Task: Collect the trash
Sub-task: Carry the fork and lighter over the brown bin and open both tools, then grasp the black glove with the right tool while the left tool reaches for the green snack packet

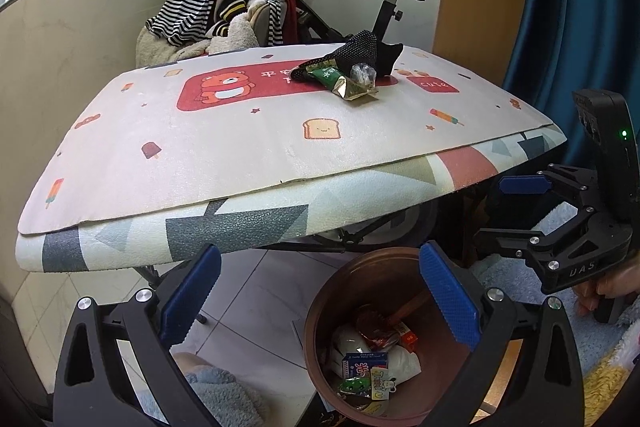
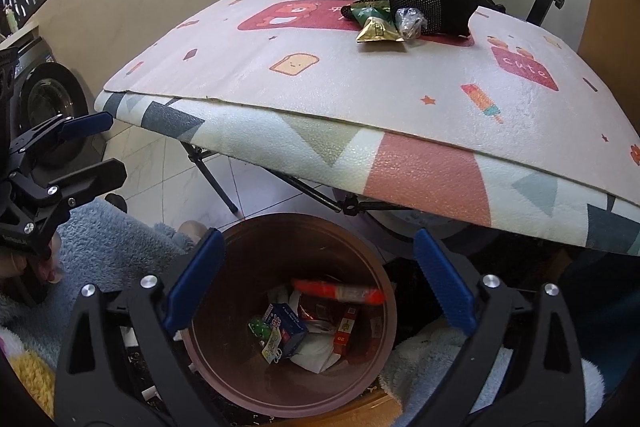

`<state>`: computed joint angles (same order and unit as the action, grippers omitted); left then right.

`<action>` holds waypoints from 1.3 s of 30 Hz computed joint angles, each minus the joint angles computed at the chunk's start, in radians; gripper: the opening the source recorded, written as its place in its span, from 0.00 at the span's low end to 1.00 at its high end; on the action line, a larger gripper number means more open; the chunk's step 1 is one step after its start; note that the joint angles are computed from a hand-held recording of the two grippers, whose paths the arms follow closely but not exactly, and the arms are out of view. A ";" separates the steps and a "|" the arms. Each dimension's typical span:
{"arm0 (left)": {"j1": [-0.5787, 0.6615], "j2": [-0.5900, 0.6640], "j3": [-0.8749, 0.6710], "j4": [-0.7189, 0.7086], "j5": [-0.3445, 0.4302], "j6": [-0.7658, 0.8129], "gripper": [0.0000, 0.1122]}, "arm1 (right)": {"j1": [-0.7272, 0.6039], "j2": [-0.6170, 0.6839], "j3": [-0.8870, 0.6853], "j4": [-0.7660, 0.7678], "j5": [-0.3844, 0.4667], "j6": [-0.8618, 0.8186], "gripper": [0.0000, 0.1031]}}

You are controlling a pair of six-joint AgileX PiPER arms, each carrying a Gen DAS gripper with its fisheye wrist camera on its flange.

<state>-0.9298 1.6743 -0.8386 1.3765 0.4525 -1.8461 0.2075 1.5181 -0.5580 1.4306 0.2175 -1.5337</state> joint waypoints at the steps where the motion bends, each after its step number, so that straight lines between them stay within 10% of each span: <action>1: 0.000 0.000 0.000 0.000 0.000 0.000 0.86 | -0.001 -0.002 0.000 -0.007 0.000 0.007 0.93; 26: 0.152 -0.004 -0.096 -0.087 -0.075 0.111 0.86 | -0.161 0.034 -0.180 -0.393 0.067 0.331 0.94; 39: 0.327 0.145 -0.378 -0.620 -0.141 0.689 0.86 | -0.178 0.217 -0.492 -0.427 0.099 0.373 0.93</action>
